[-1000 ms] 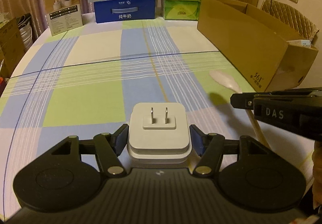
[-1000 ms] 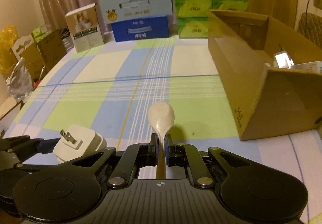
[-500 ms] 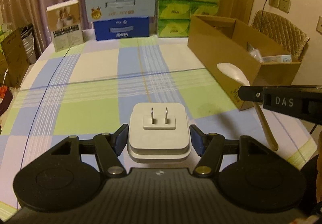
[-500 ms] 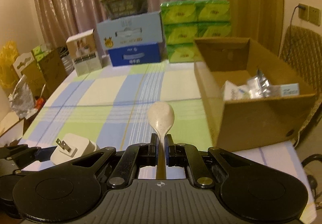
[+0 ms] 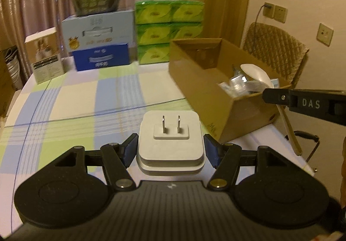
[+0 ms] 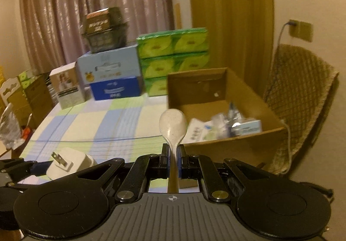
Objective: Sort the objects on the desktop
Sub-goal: 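Carry the plug adapter with the left tool while the right tool carries the spoon to the cardboard box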
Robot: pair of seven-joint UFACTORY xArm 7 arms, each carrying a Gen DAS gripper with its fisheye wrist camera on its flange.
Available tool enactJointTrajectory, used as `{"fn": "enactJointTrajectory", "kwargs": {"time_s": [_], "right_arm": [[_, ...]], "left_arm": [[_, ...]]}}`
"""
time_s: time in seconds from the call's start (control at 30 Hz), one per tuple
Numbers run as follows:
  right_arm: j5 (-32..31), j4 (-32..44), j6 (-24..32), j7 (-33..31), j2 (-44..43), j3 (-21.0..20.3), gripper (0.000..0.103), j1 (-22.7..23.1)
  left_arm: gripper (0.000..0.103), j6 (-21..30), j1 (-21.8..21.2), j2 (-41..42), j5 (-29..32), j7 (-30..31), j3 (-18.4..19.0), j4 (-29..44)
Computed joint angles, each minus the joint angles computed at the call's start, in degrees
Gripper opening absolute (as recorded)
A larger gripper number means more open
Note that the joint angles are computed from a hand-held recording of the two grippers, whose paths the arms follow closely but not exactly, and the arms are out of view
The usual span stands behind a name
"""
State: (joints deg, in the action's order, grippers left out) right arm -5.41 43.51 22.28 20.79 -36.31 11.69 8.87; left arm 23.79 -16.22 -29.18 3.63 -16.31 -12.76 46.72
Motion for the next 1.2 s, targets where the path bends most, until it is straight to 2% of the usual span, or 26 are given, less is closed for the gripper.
{"fn": "enactJointTrajectory", "kwargs": {"time_s": [0.43, 0.83, 1.2], "right_arm": [[0.6, 4.5, -0.4, -6.1, 3.2, -4.9, 0.003, -2.0], [5.9, 12.5, -1.0, -14.3, 11.8, -9.7, 0.003, -1.3], [9.4, 20.0, -1.1, -19.4, 19.8, -10.7, 0.003, -2.0]], "left_arm": [[0.06, -1.6, -2.9, 12.0, -0.5, 0.3, -1.2, 13.3], [0.06, -0.5, -5.7, 24.7, 0.7, -0.2, -0.6, 26.5], [0.06, 1.5, -8.5, 34.2, 2.2, 0.2, 0.7, 37.3]]}}
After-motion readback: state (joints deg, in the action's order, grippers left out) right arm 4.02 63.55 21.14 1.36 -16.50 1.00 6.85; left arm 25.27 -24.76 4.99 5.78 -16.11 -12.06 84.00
